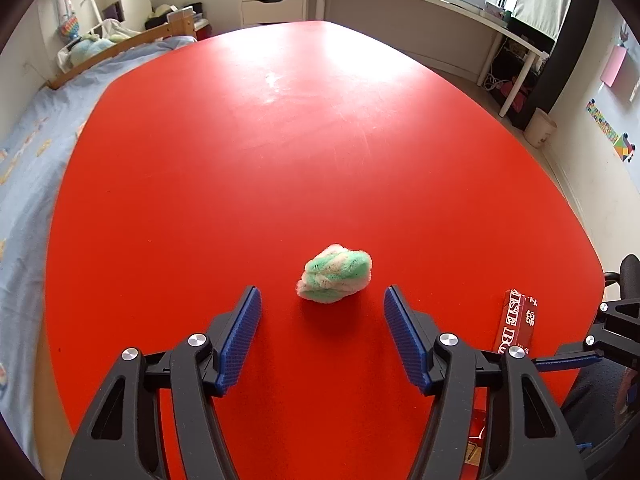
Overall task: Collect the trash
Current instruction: 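Grasp the green fuzzy ball with the left gripper while the right gripper grasps the black fuzzy ball, then carry the green ball and black ball over the pink bin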
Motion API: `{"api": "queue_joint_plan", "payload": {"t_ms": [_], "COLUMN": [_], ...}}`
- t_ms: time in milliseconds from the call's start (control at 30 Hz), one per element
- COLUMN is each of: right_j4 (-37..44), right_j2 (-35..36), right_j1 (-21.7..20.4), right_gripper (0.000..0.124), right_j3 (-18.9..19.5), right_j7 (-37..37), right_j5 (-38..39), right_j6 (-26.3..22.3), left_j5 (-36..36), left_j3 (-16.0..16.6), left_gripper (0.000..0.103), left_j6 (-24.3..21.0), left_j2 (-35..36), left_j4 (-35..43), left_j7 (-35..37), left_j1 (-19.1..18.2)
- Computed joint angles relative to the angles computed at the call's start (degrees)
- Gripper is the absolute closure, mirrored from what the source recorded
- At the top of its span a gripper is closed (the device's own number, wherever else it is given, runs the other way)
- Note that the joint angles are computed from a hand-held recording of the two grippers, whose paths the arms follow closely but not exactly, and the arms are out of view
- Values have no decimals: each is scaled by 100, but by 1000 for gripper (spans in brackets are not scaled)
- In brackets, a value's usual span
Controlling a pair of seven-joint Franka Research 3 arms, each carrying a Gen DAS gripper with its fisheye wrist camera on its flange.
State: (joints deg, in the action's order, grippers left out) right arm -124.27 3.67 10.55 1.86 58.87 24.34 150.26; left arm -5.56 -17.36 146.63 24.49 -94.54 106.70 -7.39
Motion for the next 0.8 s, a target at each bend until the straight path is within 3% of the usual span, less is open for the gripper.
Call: {"api": "queue_joint_plan", "payload": {"t_ms": [300, 467, 667, 700, 733, 800], "right_j4": [-64, -350, -255, -261, -220, -205], "right_j2": [-21, -189, -98, -104, -89, -97], "right_j1": [-6, -19, 25, 26, 15, 0], "right_gripper": [94, 97, 98, 98, 98, 98], "right_j3": [-8, -19, 1, 1, -10, -23], "right_j7": [-40, -137, -11, 0, 1, 13], "right_j5": [27, 139, 113, 110, 101, 86], "right_j6": [53, 169, 192, 199, 168, 146], "left_j5": [-89, -112, -86, -90, -77, -75], "left_j3": [-49, -56, -35, -38, -31, -30], "left_gripper": [66, 81, 91, 94, 103, 103], "left_j6": [-56, -90, -100, -100, -102, -78], "left_j2": [90, 134, 129, 124, 115, 82], "left_j4": [145, 215, 215, 206, 192, 138], "left_j7": [102, 136, 91, 92, 82, 58], "left_j1": [48, 36, 4, 9, 3, 0]}}
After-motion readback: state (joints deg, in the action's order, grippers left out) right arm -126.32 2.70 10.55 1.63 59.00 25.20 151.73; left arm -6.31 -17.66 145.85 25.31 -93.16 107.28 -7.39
